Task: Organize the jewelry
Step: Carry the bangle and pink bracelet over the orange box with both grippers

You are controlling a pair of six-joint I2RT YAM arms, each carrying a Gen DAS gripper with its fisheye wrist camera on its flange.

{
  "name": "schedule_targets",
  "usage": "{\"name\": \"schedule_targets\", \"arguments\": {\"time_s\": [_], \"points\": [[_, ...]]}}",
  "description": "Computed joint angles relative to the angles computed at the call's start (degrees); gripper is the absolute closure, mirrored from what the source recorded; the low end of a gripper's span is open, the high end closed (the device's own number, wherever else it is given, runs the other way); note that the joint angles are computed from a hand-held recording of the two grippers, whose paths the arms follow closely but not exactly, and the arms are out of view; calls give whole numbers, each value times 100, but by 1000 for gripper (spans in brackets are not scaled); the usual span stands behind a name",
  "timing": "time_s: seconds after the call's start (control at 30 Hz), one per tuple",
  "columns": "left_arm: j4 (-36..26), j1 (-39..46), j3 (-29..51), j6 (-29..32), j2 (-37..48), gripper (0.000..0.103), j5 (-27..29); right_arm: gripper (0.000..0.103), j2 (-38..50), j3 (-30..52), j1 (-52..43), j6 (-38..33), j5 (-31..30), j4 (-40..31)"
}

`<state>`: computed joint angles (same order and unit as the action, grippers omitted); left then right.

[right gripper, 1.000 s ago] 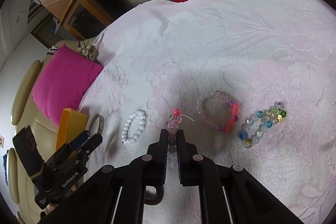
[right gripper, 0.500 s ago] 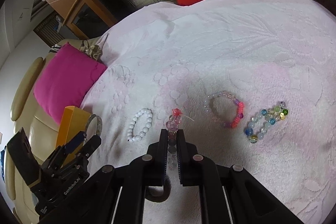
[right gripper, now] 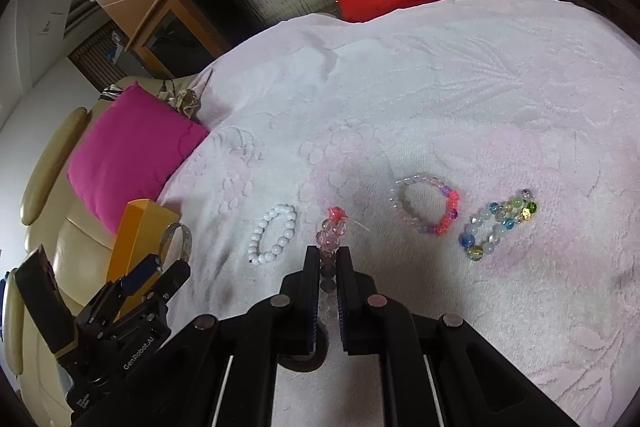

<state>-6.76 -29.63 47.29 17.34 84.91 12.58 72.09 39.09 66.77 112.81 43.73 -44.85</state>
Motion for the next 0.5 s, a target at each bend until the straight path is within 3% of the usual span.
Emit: {"name": "schedule_targets", "arguments": {"time_s": [0.27, 0.5], "points": [[-489, 779, -121, -113, -732, 45, 484, 94, 525, 325, -53, -831, 149, 870], [-1197, 1859, 88, 260, -1345, 45, 1040, 94, 1281, 825, -141, -1744, 77, 1852]]}}
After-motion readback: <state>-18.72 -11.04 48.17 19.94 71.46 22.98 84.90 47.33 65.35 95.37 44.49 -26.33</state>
